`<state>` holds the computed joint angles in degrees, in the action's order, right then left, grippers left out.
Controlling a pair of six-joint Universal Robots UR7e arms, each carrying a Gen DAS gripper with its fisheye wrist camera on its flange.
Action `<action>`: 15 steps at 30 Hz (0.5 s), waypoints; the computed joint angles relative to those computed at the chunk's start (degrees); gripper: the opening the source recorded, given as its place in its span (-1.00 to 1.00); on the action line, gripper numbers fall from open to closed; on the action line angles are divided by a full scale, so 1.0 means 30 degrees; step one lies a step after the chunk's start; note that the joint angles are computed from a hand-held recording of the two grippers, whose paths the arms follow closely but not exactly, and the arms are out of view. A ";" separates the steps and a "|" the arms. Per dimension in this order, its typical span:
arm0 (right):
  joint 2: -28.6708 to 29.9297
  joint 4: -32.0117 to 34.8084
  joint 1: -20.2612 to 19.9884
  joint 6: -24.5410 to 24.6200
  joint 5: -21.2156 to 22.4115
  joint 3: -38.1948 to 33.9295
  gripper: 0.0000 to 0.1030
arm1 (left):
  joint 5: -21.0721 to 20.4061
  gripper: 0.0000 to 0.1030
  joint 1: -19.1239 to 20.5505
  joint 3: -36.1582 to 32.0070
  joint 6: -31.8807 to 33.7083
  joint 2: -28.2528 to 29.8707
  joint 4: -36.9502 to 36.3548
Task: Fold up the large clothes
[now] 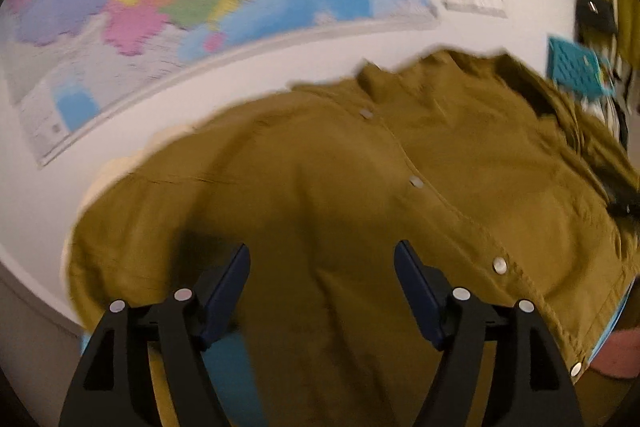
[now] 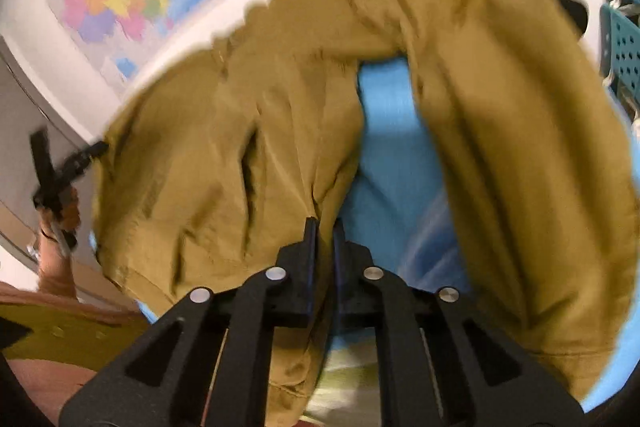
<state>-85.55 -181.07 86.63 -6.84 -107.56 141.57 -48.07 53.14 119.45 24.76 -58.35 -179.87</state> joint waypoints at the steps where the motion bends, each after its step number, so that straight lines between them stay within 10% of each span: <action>1: -0.0195 0.0230 0.0159 0.0158 -0.0157 -0.0072 -0.61 | -0.0144 0.39 0.0015 -0.0051 -0.0192 0.0252 0.0403; 7: -0.0005 -0.3652 0.3273 -0.2413 -0.6228 -0.0276 0.52 | -0.1756 0.40 -0.0185 0.0020 -0.0129 0.1102 0.1560; 15: 0.2825 -0.2692 0.2493 -0.5016 -0.9986 -0.2000 0.33 | -0.3136 0.43 -0.0455 -0.0864 -0.1092 0.2066 0.2194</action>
<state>-77.07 -189.15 94.11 -21.89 -137.52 135.57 -57.48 51.78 116.86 21.48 -52.15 -173.29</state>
